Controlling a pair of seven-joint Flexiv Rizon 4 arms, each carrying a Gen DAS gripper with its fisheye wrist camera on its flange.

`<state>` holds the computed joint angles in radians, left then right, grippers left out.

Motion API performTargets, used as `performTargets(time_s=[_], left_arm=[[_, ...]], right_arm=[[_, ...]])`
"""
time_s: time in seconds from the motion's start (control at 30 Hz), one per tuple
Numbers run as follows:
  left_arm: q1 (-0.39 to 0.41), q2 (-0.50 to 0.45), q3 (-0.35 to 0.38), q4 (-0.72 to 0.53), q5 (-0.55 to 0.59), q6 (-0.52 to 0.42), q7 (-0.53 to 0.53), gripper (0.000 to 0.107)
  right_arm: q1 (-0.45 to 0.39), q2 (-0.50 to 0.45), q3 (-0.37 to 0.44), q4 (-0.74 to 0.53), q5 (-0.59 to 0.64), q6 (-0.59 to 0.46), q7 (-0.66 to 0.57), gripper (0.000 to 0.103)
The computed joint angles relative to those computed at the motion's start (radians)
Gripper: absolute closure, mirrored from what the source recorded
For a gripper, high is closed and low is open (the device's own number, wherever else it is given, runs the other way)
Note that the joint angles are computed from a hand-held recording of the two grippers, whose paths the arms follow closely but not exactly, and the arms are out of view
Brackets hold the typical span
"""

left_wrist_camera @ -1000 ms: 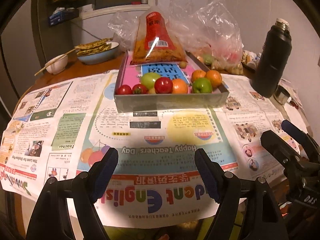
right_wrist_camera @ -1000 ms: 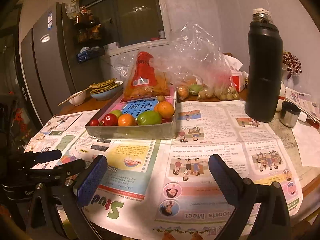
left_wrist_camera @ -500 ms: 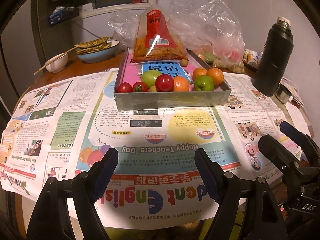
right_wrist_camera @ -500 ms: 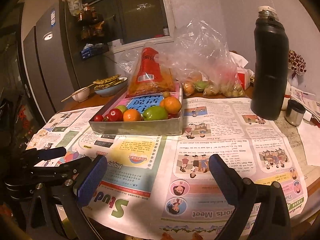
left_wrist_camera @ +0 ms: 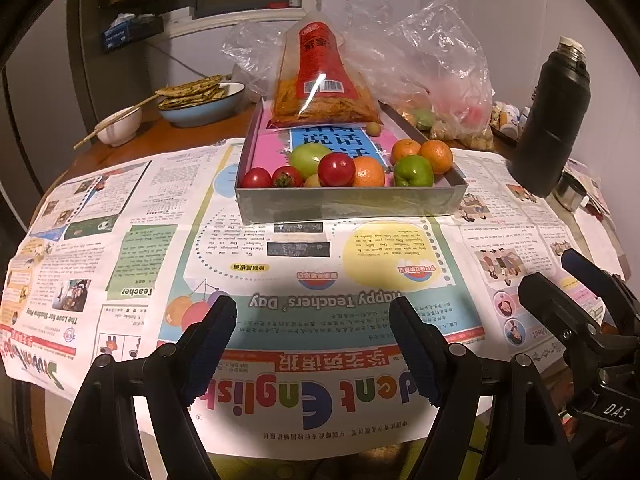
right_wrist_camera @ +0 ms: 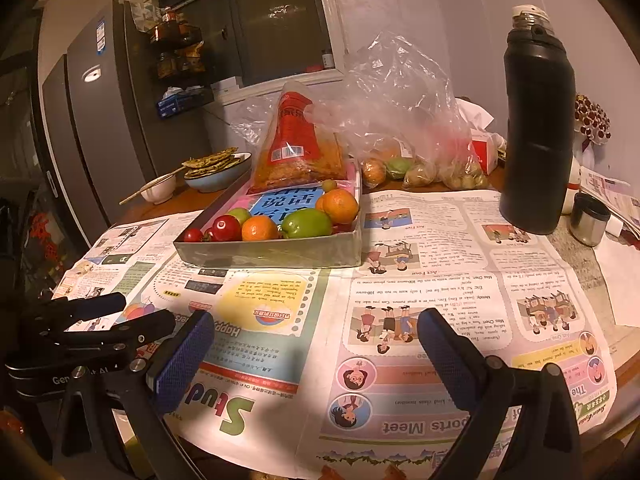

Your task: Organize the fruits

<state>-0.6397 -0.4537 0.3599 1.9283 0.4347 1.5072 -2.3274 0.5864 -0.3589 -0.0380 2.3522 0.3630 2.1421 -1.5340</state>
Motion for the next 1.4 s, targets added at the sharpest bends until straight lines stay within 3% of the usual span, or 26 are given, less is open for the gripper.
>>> performTargets(time_s=[1.4], left_arm=[[0.023, 0.012, -0.032, -0.023, 0.089, -0.057, -0.069, 0.027]], right_arm=[[0.028, -0.006, -0.032, -0.008, 0.018, -0.022, -0.004, 0.001]])
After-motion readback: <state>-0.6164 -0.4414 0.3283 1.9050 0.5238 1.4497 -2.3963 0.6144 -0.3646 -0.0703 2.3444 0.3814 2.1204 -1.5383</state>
